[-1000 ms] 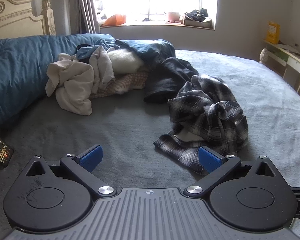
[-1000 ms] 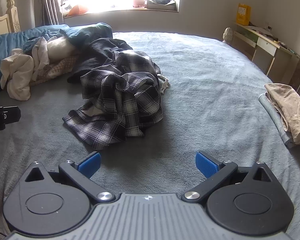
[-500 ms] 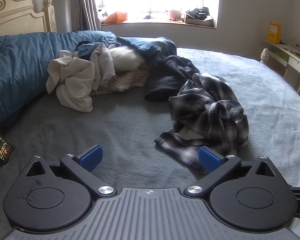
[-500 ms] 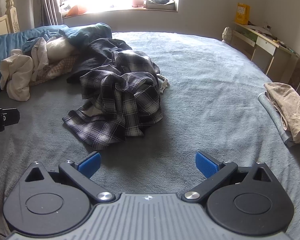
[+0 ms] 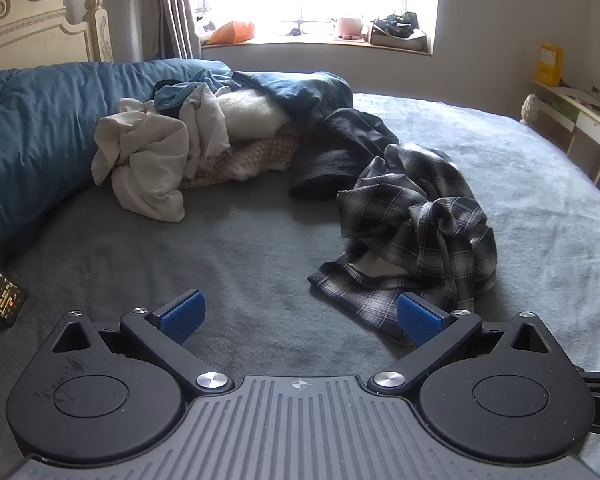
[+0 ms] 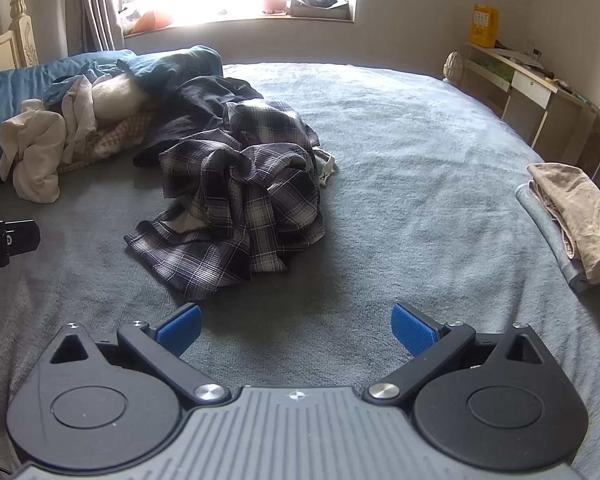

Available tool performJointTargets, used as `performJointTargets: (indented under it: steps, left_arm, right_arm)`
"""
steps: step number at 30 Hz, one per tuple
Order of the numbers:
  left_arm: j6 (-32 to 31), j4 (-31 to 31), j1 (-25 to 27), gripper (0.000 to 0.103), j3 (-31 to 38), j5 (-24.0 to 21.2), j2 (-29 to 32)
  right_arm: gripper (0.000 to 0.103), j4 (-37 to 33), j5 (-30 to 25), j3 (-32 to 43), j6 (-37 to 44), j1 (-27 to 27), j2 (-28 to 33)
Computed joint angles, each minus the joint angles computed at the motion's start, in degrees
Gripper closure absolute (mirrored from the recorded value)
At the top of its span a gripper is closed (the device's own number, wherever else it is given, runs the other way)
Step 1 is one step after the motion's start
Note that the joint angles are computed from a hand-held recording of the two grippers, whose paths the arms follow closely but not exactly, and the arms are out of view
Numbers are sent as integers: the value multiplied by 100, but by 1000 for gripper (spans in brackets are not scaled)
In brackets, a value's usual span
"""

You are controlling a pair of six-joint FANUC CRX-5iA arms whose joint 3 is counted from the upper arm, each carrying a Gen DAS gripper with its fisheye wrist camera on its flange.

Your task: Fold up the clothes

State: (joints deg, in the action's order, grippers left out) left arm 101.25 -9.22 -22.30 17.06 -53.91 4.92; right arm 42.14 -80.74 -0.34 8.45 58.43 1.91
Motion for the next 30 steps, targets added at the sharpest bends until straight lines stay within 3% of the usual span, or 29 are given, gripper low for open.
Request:
performJointTargets:
  steps: [30]
  left_arm:
    - [-51, 5, -13, 0, 44, -81, 21]
  right_arm:
    - [0, 21, -34, -1, -33, 34, 10]
